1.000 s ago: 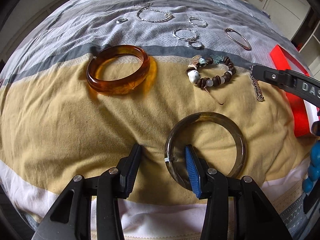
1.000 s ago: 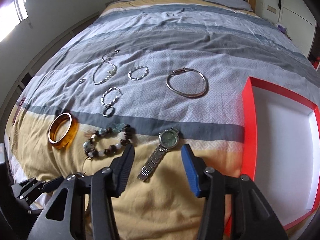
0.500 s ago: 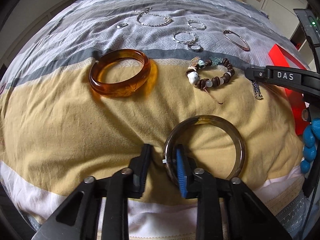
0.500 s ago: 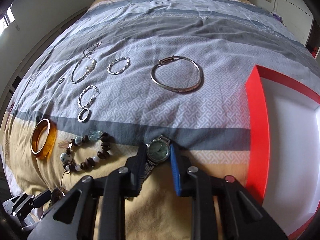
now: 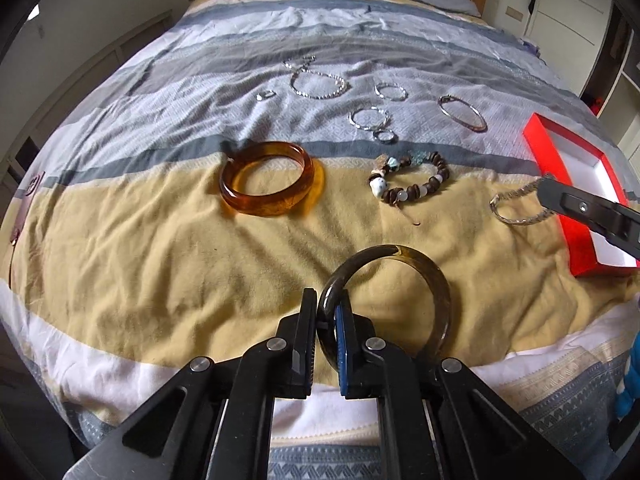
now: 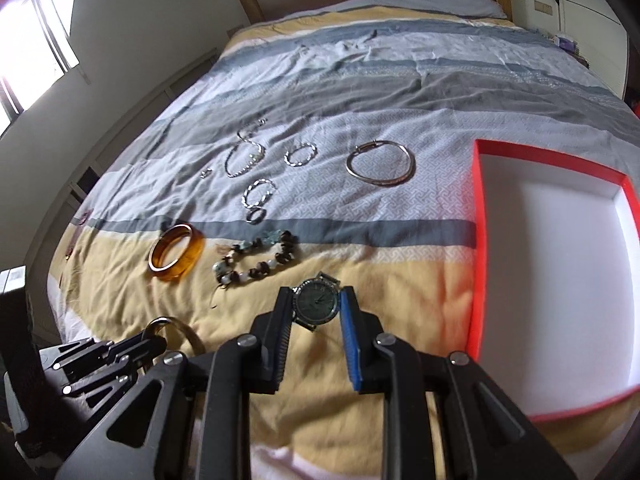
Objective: Organize jewelry
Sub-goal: 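Lower the dark bangle into the red box with the left tool while the right tool drops the watch there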
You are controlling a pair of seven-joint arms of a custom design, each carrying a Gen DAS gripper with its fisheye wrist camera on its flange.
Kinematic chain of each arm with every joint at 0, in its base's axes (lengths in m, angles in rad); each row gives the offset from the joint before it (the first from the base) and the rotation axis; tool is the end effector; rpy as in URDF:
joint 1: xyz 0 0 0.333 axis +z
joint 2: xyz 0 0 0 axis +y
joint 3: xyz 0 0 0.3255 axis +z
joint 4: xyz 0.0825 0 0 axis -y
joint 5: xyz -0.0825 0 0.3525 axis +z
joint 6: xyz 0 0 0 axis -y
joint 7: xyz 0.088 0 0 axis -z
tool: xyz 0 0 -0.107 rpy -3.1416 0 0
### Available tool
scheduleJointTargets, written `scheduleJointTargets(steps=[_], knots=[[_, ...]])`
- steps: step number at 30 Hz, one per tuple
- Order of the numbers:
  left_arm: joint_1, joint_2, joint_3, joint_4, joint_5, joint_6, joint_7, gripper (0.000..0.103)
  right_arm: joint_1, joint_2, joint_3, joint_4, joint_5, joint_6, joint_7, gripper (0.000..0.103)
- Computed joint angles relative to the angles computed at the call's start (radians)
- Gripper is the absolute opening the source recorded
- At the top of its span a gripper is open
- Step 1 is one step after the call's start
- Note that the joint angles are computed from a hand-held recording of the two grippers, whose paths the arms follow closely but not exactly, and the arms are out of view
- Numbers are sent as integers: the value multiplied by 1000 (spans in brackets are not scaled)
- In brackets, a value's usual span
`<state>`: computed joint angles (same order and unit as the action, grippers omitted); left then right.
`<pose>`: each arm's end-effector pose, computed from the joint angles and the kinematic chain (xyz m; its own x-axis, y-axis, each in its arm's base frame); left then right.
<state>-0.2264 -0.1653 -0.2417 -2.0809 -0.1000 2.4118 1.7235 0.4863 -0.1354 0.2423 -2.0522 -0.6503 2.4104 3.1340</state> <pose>0.4576 -0.2407 0.5713 -0.5355 -0.8443 -0.0177 -0.7391 0.4788 -0.4738 0.3912 0.3531 0.5713 -0.3094 -0.8996 -0.3083 -0.6737 0.4362 -0.5966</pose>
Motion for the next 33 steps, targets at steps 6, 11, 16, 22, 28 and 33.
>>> scheduleJointTargets(steps=[6, 11, 16, 22, 28, 33], knots=[[-5, -48, -11, -7, 19, 4, -10, 9, -4, -100, 32, -50, -47, -36, 70, 22], [-23, -63, -25, 25, 7, -6, -12, 9, -31, -219, 61, -117, -72, -68, 117, 22], [-68, -36, -50, 105, -30, -29, 3, 9, -64, -367, 75, -211, -46, -133, 117, 22], [-147, 61, -106, 235, -19, -57, -17, 9, -88, -532, 68, -346, 45, -224, 75, 22], [-249, 201, -146, 348, 113, -79, -84, 9, -89, -617, 43, -447, 126, -263, 4, 22], [-324, 286, -132, 398, 200, -117, -129, 9, -93, -617, 32, -493, 168, -238, -35, 22]])
